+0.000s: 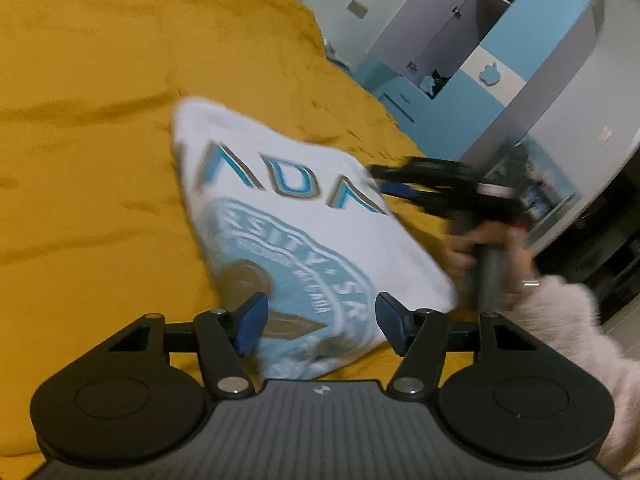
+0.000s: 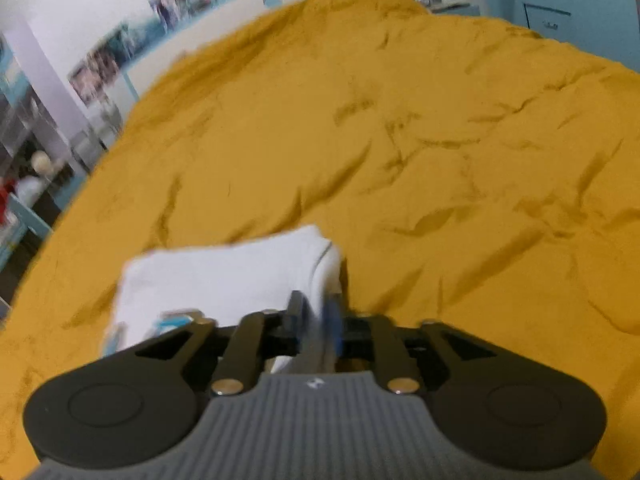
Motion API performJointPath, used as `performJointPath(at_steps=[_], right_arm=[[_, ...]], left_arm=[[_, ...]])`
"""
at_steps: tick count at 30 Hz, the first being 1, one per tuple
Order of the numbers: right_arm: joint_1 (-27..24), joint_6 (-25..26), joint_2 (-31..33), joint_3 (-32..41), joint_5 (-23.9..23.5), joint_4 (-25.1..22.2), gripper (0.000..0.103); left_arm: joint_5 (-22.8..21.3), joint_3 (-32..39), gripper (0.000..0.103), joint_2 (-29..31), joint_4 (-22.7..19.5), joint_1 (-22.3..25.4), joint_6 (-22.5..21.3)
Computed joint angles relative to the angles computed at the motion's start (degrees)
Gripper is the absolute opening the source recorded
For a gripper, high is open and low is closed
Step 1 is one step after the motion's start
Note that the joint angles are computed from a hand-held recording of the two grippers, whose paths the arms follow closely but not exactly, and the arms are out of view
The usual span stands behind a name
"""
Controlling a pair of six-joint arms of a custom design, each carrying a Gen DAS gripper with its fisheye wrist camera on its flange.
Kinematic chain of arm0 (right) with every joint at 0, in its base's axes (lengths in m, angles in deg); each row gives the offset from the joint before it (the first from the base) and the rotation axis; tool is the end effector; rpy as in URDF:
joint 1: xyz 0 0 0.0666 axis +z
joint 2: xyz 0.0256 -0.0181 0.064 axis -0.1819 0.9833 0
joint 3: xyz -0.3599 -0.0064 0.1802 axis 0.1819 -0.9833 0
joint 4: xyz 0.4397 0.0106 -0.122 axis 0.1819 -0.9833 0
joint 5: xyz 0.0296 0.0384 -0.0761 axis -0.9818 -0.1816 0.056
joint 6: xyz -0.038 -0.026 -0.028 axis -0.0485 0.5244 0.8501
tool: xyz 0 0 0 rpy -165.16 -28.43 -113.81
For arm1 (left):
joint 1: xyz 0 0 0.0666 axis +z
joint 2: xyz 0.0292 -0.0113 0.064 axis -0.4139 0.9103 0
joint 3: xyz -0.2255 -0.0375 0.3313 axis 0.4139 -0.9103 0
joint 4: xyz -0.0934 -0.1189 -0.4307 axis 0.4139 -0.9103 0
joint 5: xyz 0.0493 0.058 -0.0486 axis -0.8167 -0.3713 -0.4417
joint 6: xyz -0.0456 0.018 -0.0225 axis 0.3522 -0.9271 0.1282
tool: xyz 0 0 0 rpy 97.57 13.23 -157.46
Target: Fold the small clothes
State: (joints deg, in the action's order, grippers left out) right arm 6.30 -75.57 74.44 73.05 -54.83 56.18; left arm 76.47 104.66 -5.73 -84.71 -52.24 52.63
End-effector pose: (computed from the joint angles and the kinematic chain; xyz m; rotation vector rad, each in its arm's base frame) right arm 0.5848 0.1905 0.3221 -0.2218 2.2794 0.7674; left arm 0.2718 -0.1400 0.3947 -0.2850 2.2690 -0.5282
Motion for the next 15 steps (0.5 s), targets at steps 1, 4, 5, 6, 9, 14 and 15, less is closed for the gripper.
performJointPath(at_steps=[1, 4, 5, 6, 9, 14, 15], right_arm=[[-0.62, 0.25, -2.09, -1.83, -2.33, 0.84, 0.037], [-1.98, 3.72, -10.00, -8.44, -6.02, 0.61, 0.037], [-2.06, 5.61, -12.82, -10.95, -5.19, 0.47, 0.037], [-1.86, 8.13, -15.86, -13.73, -3.10, 0.34, 0.037], [-1.26, 13.77, -22.39, -20.00, 1.64, -0.07, 0.038], [-0.89, 19.41, -28.32, -26.60, 2.94, 0.40, 0.047], [-0.86, 19.95, -28.50, -27.33, 3.35, 0.87, 0.047]], left_arm=[[-4.56, 0.50, 0.071, -0.41, -2.58, -1.90, -0.74], [-11.10, 0.51, 0.063, -1.59, -5.84, -6.33, -2.45], [-12.44, 0.58, 0.063, -1.46, -6.49, -7.61, -2.78], [-13.88, 0.75, 0.062, -0.98, -6.98, -8.91, -3.02], [-15.26, 1.29, 0.055, 1.07, -7.65, -11.02, -2.11], [-17.97, 2.42, 0.049, 4.24, -9.62, -13.34, -2.68], [-18.24, 2.56, 0.045, 4.64, -10.17, -13.45, -2.81]])
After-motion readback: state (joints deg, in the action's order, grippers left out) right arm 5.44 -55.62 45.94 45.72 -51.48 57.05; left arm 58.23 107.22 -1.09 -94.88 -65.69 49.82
